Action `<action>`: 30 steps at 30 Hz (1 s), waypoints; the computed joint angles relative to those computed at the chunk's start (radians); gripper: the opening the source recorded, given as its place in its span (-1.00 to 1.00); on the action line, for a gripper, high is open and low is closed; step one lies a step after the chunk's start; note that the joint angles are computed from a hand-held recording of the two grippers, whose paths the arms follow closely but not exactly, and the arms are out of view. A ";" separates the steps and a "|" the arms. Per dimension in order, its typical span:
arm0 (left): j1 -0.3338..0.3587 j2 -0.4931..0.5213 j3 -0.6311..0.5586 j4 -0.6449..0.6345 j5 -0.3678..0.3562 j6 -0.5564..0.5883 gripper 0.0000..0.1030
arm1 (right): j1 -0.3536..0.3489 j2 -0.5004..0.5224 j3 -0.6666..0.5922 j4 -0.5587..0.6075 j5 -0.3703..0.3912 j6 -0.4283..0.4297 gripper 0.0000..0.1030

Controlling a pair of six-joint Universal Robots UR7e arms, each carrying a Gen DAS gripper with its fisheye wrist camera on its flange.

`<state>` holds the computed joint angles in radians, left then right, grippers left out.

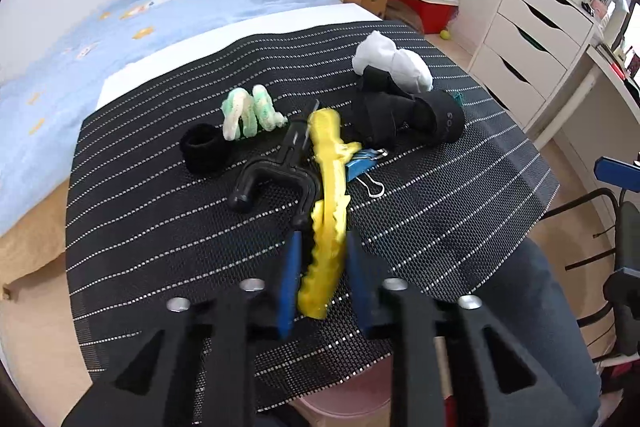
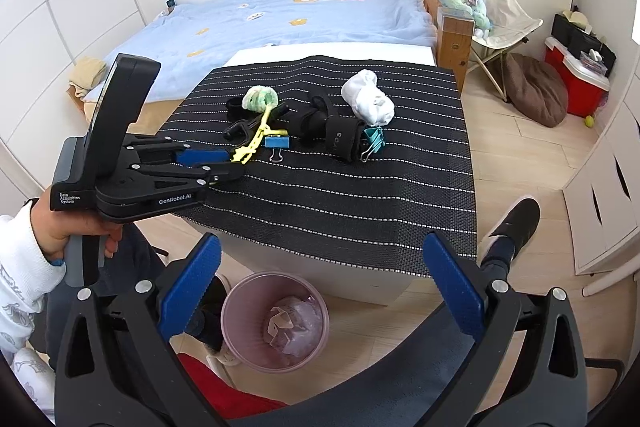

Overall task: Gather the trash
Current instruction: 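Reach the left tool to the yellow plastic clip and grasp it, then grasp the black sock with the right tool while the left tool holds the yellow clip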

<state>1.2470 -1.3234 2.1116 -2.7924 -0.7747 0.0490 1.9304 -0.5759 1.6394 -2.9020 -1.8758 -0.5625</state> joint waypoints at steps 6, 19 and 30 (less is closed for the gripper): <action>-0.002 -0.018 0.014 -0.009 -0.011 0.014 -0.69 | 0.000 0.008 -0.010 0.010 0.002 -0.001 0.92; -0.046 -0.085 0.045 -0.052 -0.033 0.046 -0.70 | 0.005 0.021 -0.036 0.017 -0.003 -0.009 0.92; -0.058 -0.116 0.048 -0.056 -0.026 0.050 -0.70 | 0.034 0.085 -0.173 0.086 -0.020 -0.075 0.92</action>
